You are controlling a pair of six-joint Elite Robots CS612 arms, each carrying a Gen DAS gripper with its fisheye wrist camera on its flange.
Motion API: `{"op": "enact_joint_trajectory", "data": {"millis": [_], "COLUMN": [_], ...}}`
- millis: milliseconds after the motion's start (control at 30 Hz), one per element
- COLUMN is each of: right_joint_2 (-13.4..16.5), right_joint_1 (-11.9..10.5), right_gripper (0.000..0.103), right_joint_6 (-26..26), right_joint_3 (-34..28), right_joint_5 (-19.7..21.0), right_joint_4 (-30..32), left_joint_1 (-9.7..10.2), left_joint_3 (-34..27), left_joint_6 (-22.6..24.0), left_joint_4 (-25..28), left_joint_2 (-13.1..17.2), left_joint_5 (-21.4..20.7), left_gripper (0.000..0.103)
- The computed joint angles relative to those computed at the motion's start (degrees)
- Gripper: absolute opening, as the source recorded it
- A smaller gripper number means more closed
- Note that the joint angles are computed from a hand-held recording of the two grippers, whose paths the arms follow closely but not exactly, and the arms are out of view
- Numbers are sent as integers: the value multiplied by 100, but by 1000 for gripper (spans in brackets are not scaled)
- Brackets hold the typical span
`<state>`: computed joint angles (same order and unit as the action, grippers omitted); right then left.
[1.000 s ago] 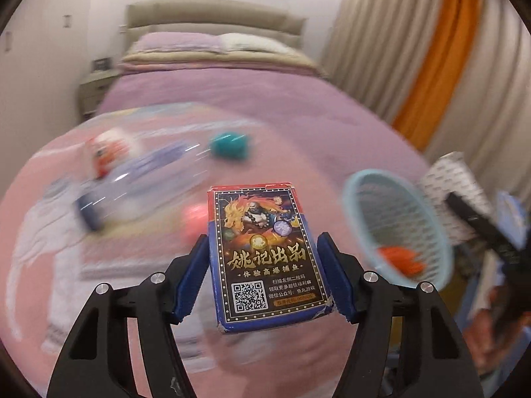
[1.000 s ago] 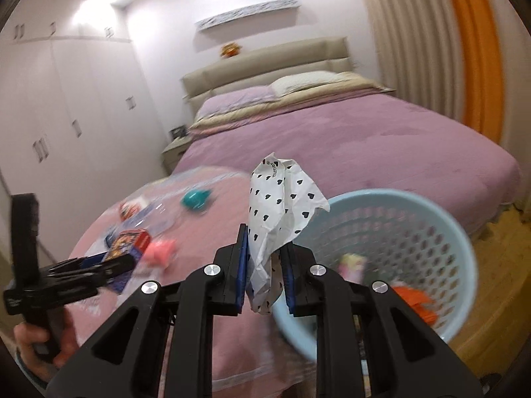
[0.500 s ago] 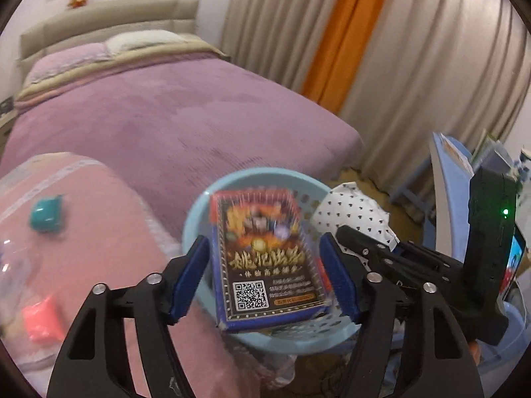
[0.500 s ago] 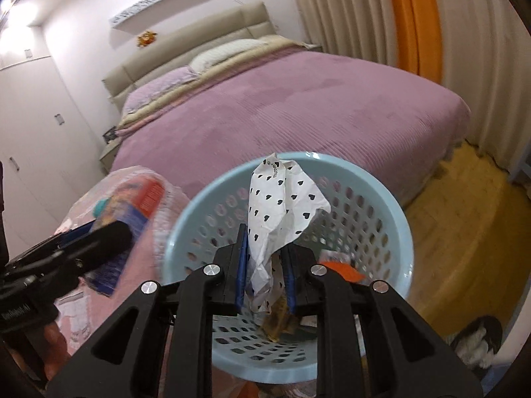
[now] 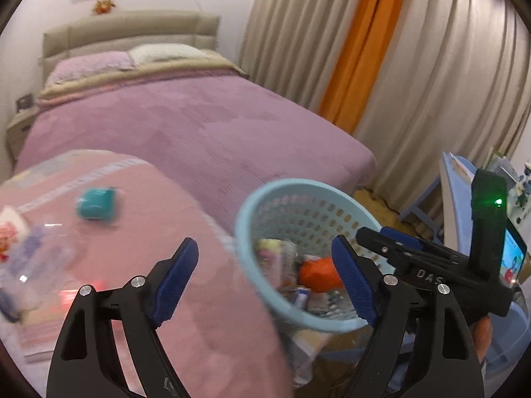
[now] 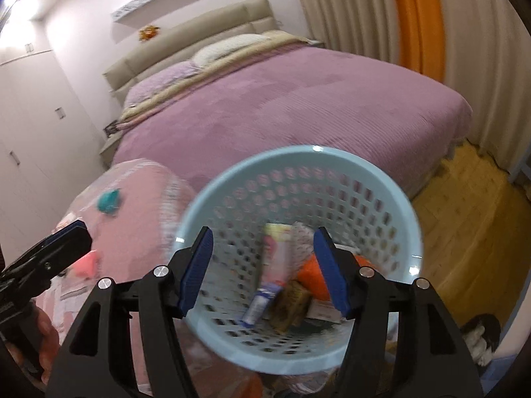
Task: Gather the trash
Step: 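Carry both items over the blue basket and open both tools to drop them, then grasp the clear plastic bottle with the left tool while the right tool grasps the pink bag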
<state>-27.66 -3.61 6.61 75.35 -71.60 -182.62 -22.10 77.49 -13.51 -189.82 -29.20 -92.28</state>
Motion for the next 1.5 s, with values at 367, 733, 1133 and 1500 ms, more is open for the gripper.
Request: {"op": "enact_joint_trajectory", "data": {"millis": [367, 733, 1133, 1500], "right_joint_2": [179, 290, 483, 727], "right_joint_1": [561, 936, 1224, 1367], "right_gripper": [59, 59, 60, 52], "right_joint_6": [-1041, -2056, -3197, -3349], "right_joint_3": [-226, -694, -1263, -1823], "right_joint_5": [867, 1110, 229, 298], "right_joint_4": [-92, 827, 2069, 2370], "left_joint_1": [583, 977, 920, 879], "left_joint_3": [821, 79, 621, 1411], "left_joint_6": [-233, 186, -326, -758], "left_joint_4": [-253, 1255, 934, 28], "left_joint_2": [-409, -77, -262, -494], "left_joint_5": [1345, 532, 731, 825], "left_gripper": [85, 85, 61, 61]}}
